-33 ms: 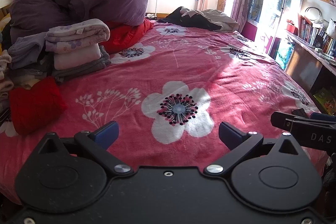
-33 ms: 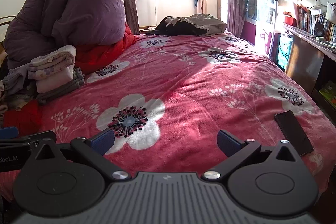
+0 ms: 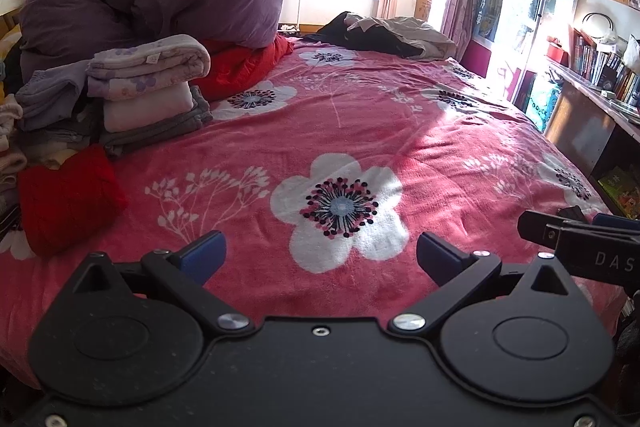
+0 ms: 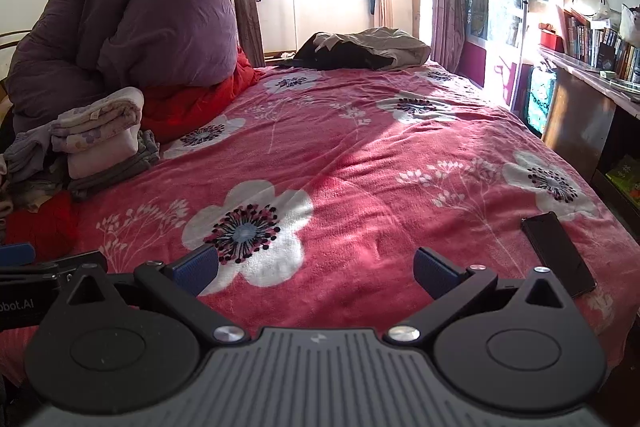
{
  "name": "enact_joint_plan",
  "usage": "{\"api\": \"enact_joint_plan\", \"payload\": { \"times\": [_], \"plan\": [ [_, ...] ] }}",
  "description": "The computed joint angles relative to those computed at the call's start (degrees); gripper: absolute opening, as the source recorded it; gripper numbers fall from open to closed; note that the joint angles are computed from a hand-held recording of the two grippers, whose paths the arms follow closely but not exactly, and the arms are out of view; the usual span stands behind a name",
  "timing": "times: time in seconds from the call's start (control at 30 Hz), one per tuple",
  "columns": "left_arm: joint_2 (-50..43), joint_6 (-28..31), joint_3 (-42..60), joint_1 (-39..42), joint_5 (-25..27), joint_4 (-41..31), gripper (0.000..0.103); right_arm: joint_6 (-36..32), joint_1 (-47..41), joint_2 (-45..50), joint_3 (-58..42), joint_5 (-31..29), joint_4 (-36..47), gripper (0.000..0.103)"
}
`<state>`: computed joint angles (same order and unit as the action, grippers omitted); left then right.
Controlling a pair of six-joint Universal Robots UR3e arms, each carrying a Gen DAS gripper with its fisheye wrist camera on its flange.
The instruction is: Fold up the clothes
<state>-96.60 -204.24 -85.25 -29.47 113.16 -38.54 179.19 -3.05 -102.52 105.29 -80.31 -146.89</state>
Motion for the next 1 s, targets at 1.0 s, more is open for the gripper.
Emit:
{"api": "enact_joint_plan", "payload": {
  "times": [1.0],
  "plan": [
    [1.51,-1.75,-3.15,1.71,-2.79,2.29,0.103,-2.58,2.72,1.4,-0.86,-3.41,2.86,0.103]
  ]
}}
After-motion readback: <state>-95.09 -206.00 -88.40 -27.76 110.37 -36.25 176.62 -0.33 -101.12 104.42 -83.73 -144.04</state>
